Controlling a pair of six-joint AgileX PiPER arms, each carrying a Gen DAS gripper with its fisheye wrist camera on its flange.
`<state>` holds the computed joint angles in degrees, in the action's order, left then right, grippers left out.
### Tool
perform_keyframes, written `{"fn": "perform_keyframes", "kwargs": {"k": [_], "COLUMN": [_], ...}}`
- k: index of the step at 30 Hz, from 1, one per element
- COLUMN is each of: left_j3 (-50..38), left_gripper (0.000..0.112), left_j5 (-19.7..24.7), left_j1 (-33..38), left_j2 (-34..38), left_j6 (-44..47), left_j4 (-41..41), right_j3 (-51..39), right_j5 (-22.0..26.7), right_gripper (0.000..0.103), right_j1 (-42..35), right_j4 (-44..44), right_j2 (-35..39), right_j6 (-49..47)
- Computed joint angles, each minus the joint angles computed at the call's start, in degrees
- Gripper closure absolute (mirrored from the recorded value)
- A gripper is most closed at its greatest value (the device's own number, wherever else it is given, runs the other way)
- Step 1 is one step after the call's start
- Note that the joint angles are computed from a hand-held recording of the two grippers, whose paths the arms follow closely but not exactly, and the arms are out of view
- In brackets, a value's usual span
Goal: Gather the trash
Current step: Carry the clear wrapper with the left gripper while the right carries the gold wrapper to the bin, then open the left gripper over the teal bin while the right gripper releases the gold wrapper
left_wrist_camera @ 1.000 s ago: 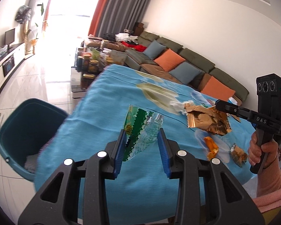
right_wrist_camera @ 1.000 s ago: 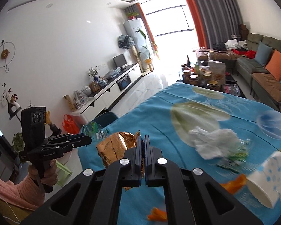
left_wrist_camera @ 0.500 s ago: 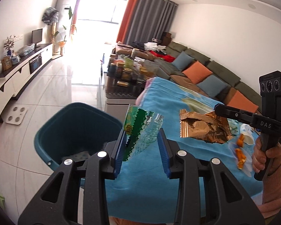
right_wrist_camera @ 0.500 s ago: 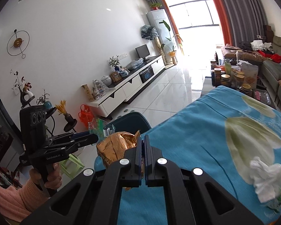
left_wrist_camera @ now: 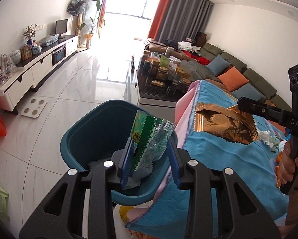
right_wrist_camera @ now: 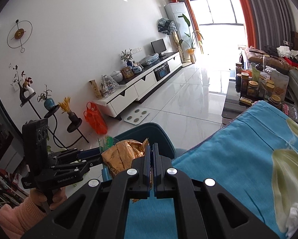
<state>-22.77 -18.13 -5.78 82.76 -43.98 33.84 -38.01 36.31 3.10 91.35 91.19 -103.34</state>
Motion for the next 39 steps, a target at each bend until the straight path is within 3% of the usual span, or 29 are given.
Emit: {"fn": "perform_keyframes", "kwargs": {"k": [23, 27, 32, 39], "left_j3": [-10.09, -11.27, -12.38, -9.2], "left_gripper": [0.076, 0.063, 0.063, 0.059], "left_j5": [-0.43, -0.3, -0.41, -1.83], "left_j1": [5.84, 6.04, 5.87, 3.45], "left_j2": [16.2, 18.01, 19.94, 16.87], "left_j6": [-4.02, -4.38, -3.82, 6.52], "left_j4": [3.4, 2.95, 1.41, -9.43], "right_j3": [-17.01, -18.96, -19.83, -15.03], "right_j5": [-14.15, -14.5, -14.67, -12.07], "right_gripper": [0.102, 0.096, 0.084, 0.084], "right_j1": [14.75, 15.62, 16.22, 13.88], "right_j4": [-3.58, -6.29, -7.52, -1.56], "right_j2": [18.08, 19.88, 20.9, 17.3], "right_j6": [16.27, 20.51, 22.16, 14.7]}}
